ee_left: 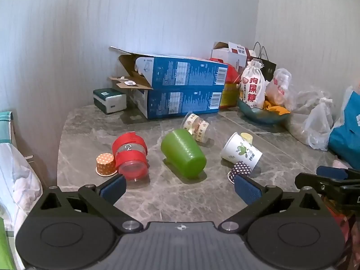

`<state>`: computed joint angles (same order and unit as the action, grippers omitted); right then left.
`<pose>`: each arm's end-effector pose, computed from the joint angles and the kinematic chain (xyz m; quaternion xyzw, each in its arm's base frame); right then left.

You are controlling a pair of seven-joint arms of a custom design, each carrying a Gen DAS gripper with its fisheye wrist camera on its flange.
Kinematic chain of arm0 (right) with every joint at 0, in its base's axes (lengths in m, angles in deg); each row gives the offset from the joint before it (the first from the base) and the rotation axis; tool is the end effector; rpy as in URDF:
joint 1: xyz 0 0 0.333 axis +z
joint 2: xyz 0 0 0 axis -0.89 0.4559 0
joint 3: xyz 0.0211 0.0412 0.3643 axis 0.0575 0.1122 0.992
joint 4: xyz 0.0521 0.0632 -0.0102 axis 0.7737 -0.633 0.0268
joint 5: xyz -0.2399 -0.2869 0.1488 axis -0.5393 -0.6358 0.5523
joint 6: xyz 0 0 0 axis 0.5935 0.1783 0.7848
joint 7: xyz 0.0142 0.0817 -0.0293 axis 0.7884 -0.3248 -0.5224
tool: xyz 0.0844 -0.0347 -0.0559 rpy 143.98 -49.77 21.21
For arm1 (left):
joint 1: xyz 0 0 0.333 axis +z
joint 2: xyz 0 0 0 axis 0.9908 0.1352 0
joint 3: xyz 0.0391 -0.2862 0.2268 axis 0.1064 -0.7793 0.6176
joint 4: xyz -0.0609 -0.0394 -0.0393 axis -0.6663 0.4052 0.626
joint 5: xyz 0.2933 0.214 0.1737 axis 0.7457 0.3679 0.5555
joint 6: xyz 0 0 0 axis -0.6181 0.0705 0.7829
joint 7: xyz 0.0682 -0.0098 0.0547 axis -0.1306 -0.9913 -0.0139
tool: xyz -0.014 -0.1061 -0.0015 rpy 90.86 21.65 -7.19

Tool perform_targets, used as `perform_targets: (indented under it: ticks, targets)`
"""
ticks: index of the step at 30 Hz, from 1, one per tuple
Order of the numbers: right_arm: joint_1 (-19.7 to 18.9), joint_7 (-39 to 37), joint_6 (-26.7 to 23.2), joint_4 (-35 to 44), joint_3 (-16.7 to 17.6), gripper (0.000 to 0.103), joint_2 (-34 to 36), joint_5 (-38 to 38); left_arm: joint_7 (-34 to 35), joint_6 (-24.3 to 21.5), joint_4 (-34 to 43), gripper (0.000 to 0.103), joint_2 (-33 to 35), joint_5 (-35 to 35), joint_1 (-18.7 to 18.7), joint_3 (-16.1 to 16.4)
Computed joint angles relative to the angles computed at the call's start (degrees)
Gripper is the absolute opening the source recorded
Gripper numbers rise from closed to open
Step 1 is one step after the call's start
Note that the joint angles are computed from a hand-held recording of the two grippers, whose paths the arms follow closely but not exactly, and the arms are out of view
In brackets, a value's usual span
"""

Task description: Flip cup upright

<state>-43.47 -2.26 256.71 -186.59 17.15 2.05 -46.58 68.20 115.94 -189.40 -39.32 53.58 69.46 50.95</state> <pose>0.5804 0.2114 0.5055 -0.6237 0.5761 -0.2617 0.4589 0.6089 -0.2402 0.5145 -0.5787 0.6458 -0.4043 0.2908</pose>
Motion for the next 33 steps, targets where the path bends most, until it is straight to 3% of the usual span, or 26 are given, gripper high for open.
perform_targets:
  ticks: [10,14,16,22,33]
  targets:
    - [-1.58,1.79,-0.16,-0.26,1.23,0.102,-0.32,-2.18,0.49,0.72,-0.55,0.103,-0.41,-1.09,-0.14,0.07]
    - [-0.28,0.8,-0.67,0.05,0.03,0.102,-0.27,-1.37,-0.33,0.83,-0.67,0.103,-0.61,-0.37,-0.28,0.32]
    - [-1.85,2.08,-0.68,-0.06,1.37,0.102,-0.28,-2.74,0.17,0.62,-0.78,0.103,-0.65,-1.05,-0.06,0.05]
    - [0.32,0.61,-1.36,-0.04,-0.6,0.102,-0.33,-0.4,1.59,0.78,-1.07,0.103,-0.63,-2.85,0.11,-0.15]
    - [-3.02,4.19,-1.9,-0.92,1.95,0.102,-0.81,-3.58,4.16,0.58,-1.61,0.103,-0.46,-6.2,-0.2,-0.03]
